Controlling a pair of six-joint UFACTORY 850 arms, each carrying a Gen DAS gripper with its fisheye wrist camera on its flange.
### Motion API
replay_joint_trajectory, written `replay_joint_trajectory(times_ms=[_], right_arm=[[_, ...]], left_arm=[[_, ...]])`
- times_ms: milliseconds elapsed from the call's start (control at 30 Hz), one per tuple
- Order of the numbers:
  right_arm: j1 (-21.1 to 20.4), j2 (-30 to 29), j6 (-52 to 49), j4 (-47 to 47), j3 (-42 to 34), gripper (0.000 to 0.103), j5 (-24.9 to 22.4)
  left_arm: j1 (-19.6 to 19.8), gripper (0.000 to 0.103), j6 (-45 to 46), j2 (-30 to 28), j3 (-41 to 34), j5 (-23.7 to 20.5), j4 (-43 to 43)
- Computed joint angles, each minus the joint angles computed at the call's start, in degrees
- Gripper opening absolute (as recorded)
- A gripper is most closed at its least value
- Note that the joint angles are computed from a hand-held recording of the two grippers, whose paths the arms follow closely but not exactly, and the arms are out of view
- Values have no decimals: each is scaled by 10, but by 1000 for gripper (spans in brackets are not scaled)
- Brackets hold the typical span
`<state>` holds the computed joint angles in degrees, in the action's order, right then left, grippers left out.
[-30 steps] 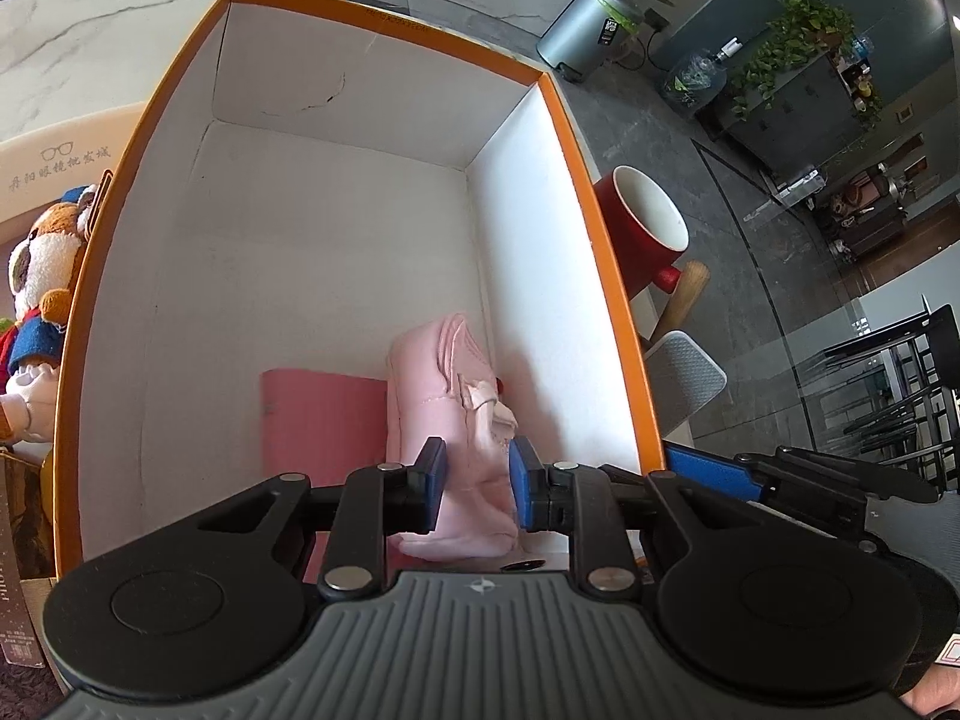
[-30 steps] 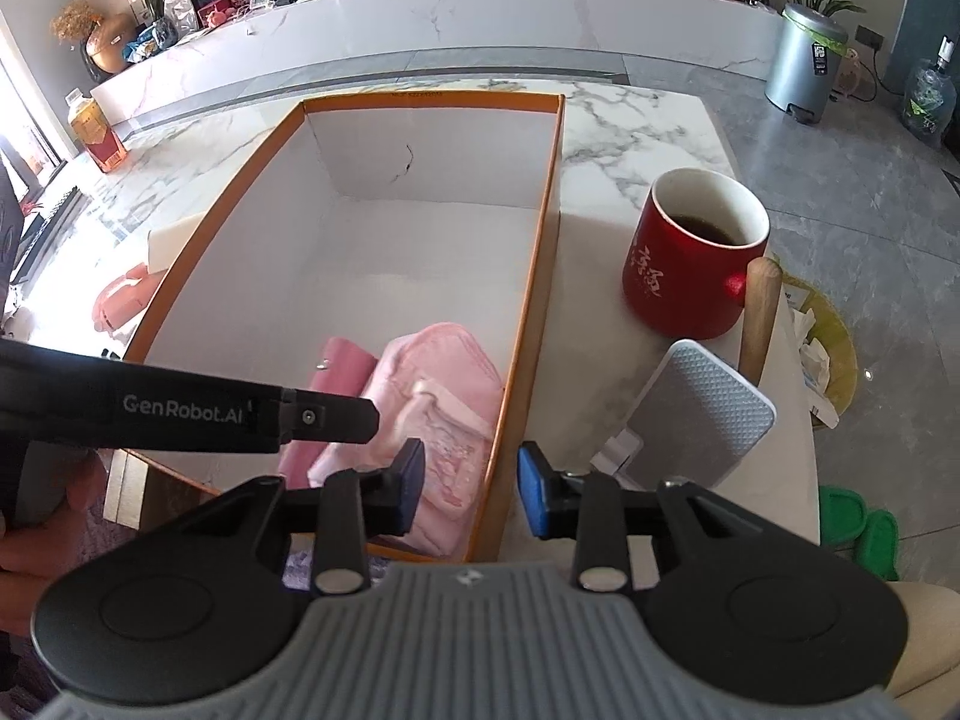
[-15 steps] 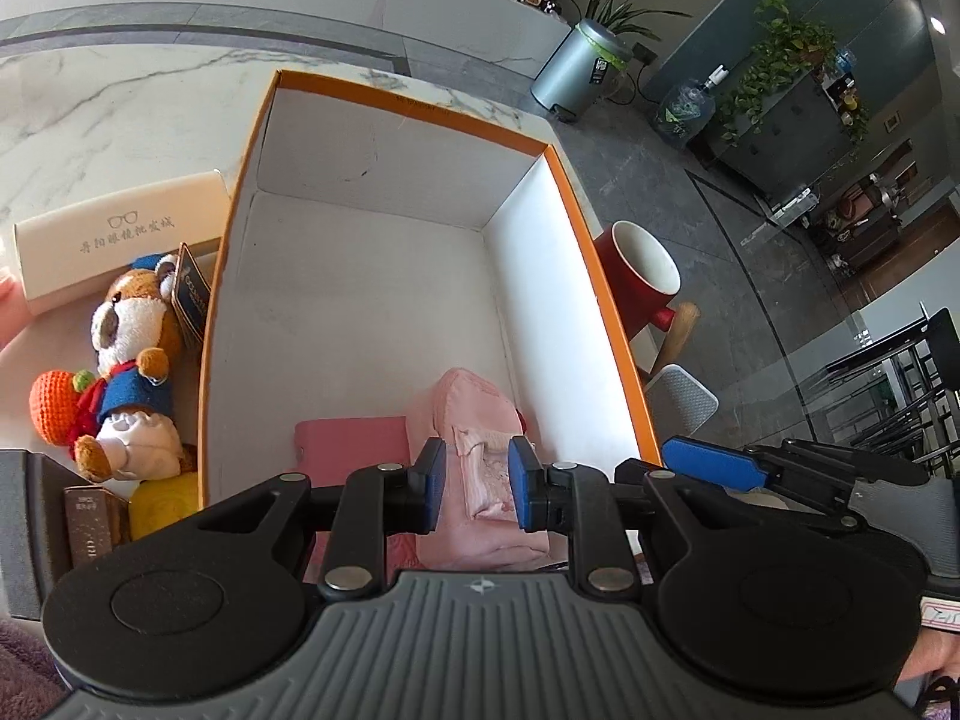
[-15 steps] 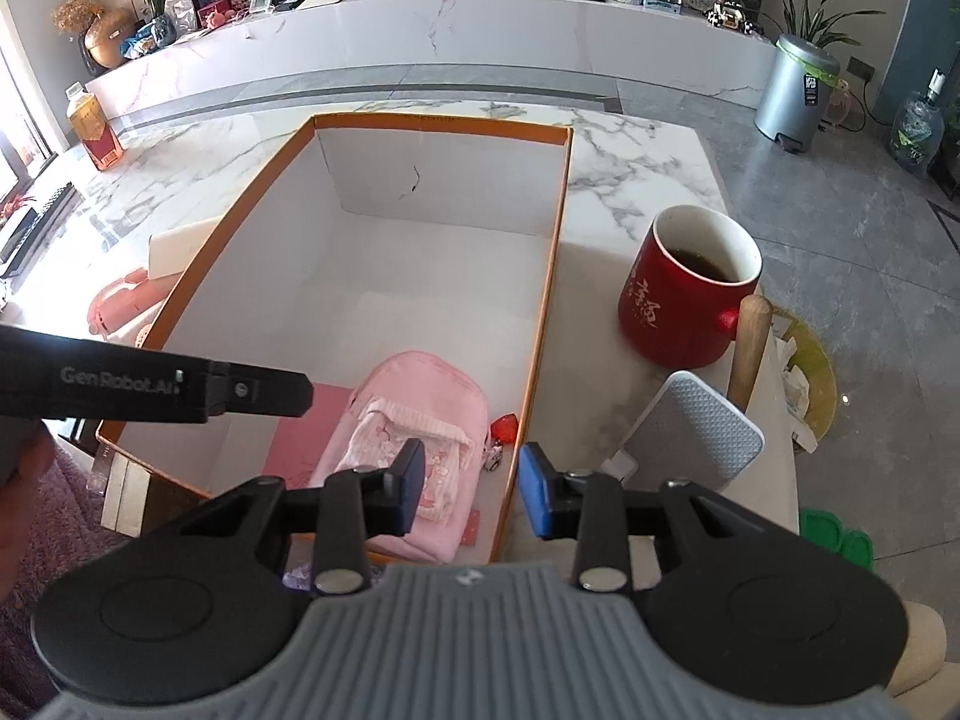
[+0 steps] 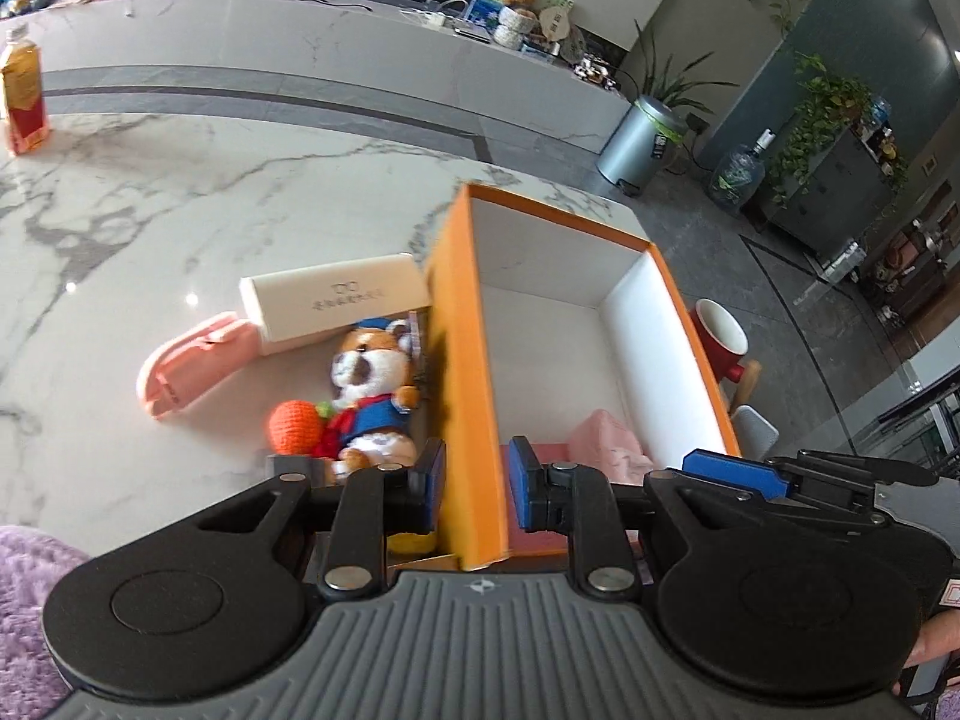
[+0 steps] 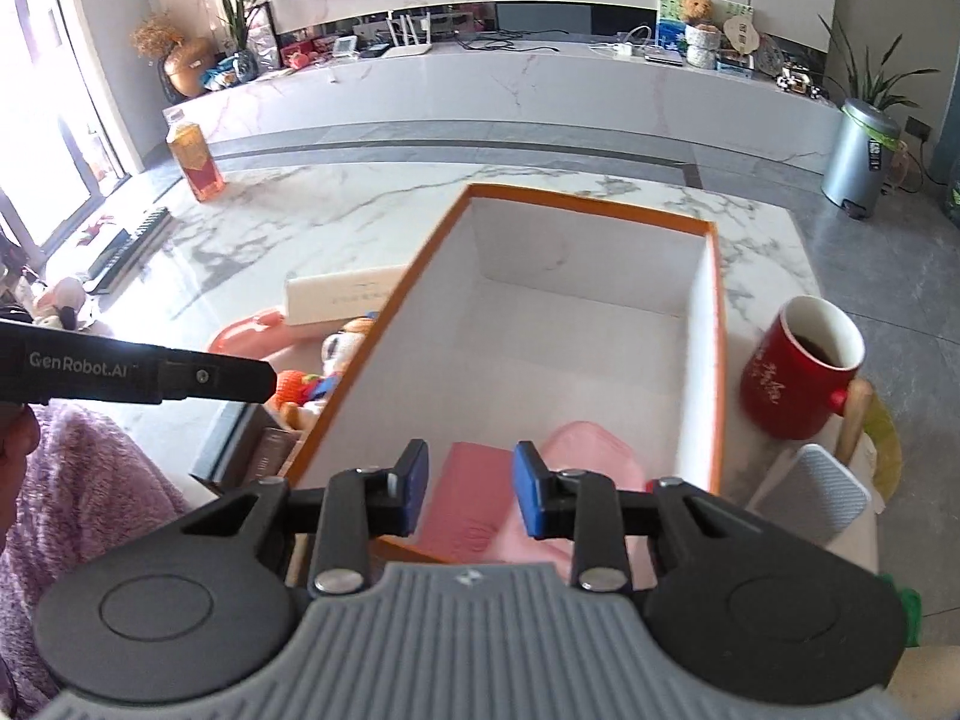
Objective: Organize objects
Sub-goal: 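Move both tools back to the items beside the teddy bear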
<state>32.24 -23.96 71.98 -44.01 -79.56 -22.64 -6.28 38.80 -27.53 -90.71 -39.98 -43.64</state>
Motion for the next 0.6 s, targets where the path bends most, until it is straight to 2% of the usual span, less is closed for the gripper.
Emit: replay_joint_trajectory(times_ms=[167,267,333,467,600], right_arm=[[23,-40,-26,43,-42,28,42],[35,-69,-74,95,-76,27,51],[42,-90,-117,130,-101,26,43],[51,-129,-163,153,-148,23,1],[48,-143,-193,186,-160,23,-4]], left_arm=[[31,25,-15,8,23,20,22],[45,25,-8,2,29,11,11],[51,26,1,-7,28,2,-2],[50,36,19,-21,28,-9,-15],[40,42,1,-41,14,-10,6]])
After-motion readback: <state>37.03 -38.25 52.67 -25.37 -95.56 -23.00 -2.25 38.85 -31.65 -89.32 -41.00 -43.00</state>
